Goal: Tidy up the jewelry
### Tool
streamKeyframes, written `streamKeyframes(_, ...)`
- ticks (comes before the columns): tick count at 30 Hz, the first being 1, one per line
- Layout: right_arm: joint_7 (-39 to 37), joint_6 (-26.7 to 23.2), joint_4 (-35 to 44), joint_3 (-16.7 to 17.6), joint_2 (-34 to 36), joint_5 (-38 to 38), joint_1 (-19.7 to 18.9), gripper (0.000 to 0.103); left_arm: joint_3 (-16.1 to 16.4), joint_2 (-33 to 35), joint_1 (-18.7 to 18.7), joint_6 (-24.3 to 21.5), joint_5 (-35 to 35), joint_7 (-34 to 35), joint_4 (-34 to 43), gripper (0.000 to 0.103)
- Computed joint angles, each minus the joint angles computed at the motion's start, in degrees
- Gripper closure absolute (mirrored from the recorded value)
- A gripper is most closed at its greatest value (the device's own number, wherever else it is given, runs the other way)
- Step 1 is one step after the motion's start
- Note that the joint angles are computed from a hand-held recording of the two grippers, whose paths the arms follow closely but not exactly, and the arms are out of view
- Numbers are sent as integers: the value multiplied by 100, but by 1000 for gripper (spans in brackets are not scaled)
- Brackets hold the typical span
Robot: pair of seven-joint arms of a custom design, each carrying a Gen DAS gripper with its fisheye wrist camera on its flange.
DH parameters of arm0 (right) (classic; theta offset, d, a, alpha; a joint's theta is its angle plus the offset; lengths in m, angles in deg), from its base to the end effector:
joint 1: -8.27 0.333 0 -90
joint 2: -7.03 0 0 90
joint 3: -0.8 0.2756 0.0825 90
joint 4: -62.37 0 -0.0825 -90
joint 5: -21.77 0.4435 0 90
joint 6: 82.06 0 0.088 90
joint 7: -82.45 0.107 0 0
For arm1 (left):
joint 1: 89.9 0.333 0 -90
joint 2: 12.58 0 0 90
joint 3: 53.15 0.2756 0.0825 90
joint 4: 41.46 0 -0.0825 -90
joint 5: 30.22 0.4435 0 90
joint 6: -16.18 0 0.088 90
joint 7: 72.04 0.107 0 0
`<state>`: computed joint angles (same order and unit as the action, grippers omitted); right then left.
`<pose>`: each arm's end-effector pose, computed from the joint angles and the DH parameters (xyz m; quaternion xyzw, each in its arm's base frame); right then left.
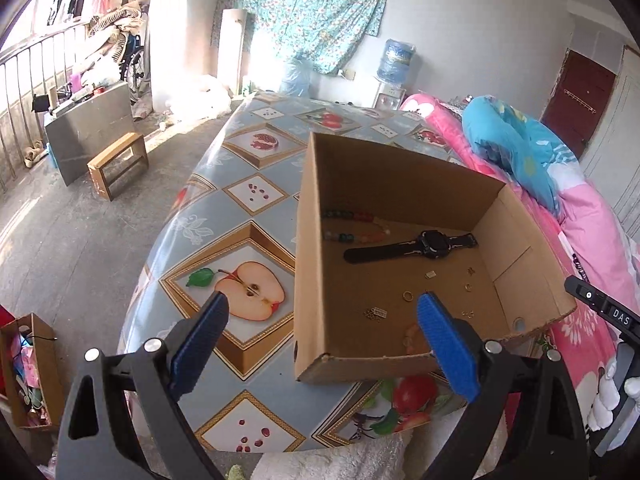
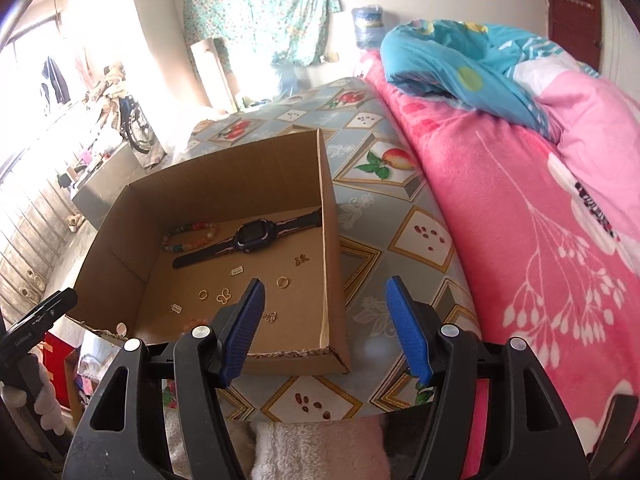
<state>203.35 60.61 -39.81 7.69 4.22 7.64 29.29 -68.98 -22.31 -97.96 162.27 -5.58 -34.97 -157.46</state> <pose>0.5797 0.3101 0.6036 -0.6815 0.6245 -0.2025 0.3232 0.5624 -0.2632 0.5421 -0.7220 0.5785 -0.3021 0.2298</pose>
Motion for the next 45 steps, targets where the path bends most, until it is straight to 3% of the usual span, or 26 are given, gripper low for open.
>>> streamKeyframes(4,439,742,-654,81,-458,-561,-17,36,-252,-253,119,-511,941,-831,-75,6)
streamKeyframes(8,465,1256,-1000,159,-656,-640,41,33,-436,-407,132,-861,1599,-1309,-96,6)
streamKeyframes(10,281,1493,-1131,150,-716,-461,121,32,-474,-455,93,-940,1804,-1372,-100,6)
streamKeyframes(13,-224,1650,-1189,99,-689,8,297,30,-430,-580,18,-676,1818,-1402,-237,6)
streamKeyframes(17,-781,1443,-1085,91,-546,564,459,30,-355,-570,-56,-368,1357,-1349,-318,6)
streamKeyframes(21,-856,1175,-914,129,-397,741,460,30,-358,-359,-120,-409,968,-1073,-167,6)
streamKeyframes(32,-992,76,-129,188,178,909,459,30,-147,548,-587,-1488,88,-386,717,6)
streamKeyframes(45,-1064,-469,186,178,421,1135,422,30,70,926,-804,-1723,-134,-122,1097,6)
